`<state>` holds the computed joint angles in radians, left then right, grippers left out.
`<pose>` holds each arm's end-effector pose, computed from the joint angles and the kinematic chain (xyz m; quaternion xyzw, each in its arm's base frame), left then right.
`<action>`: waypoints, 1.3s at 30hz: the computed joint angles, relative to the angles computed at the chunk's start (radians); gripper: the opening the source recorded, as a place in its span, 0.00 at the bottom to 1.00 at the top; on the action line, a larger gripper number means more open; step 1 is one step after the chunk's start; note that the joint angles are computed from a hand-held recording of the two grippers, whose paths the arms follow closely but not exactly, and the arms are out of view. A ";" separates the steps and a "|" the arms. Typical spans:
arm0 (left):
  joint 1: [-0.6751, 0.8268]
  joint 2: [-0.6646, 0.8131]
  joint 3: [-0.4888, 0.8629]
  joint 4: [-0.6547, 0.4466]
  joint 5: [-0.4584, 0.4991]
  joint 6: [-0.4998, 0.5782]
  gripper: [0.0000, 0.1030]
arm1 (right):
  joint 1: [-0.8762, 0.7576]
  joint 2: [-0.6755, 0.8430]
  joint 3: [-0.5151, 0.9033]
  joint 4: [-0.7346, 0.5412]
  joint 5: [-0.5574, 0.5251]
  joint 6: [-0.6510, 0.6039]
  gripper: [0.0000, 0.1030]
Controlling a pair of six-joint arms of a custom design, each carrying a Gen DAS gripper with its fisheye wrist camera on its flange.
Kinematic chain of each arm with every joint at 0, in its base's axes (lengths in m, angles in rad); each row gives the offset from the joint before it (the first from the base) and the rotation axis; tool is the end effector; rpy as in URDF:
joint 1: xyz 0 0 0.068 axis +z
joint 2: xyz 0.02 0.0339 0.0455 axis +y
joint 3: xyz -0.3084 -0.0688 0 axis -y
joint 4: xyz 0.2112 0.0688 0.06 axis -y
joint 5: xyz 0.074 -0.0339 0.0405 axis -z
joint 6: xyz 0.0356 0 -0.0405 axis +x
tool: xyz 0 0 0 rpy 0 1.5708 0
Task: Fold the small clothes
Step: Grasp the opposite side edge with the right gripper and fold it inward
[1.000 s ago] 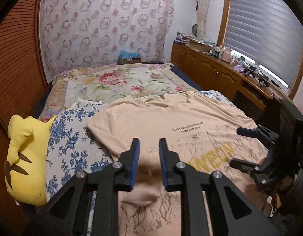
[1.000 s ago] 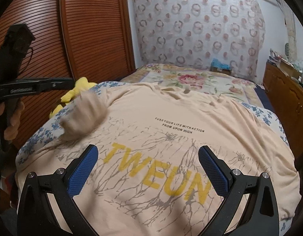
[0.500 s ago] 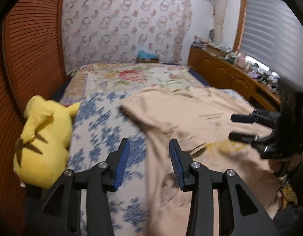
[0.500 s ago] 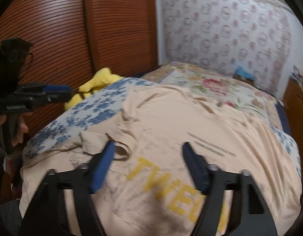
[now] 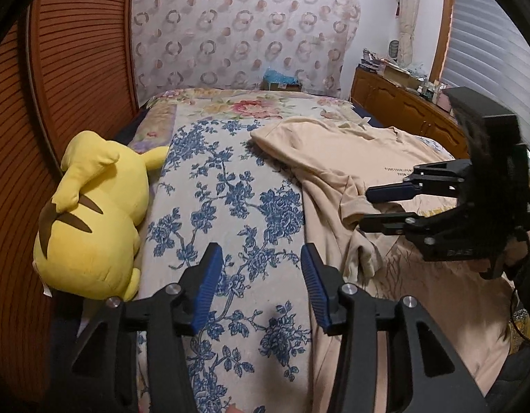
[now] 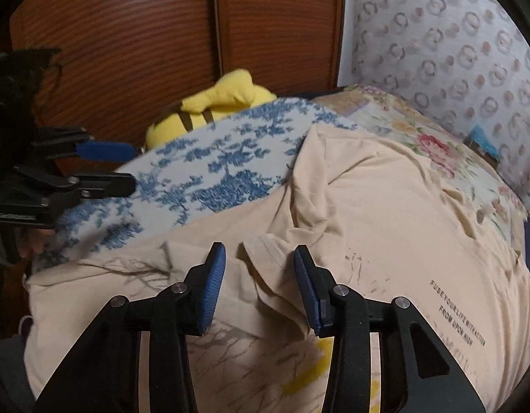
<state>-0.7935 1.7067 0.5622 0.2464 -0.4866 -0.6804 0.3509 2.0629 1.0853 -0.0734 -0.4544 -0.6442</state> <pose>0.2009 -0.1804 0.1691 -0.0276 0.9192 -0.0469 0.3900 0.3573 0.1474 0.1517 -0.5003 0.7998 0.1788 0.2795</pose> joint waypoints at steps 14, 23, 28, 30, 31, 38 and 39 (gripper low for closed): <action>-0.011 0.045 0.034 0.010 0.023 -0.001 0.46 | -0.161 -0.065 -0.054 0.113 -0.077 0.110 0.02; -0.020 0.055 0.051 0.004 0.020 -0.006 0.46 | -0.265 -0.058 -0.052 0.164 -0.026 0.172 0.02; -0.023 0.055 0.052 0.006 0.019 -0.010 0.46 | -0.220 -0.052 -0.025 0.077 -0.107 0.129 0.43; -0.026 0.059 0.054 0.010 0.020 -0.011 0.46 | -0.178 -0.047 -0.023 0.065 -0.112 0.112 0.47; -0.026 0.059 0.052 0.011 0.022 -0.009 0.46 | -0.151 -0.038 -0.015 0.056 -0.101 0.107 0.48; -0.025 0.103 0.068 0.014 0.047 -0.010 0.46 | -0.045 0.033 0.033 0.009 0.043 0.041 0.14; -0.025 0.113 0.073 0.011 0.050 -0.009 0.46 | -0.048 0.034 0.033 0.011 0.046 0.032 0.09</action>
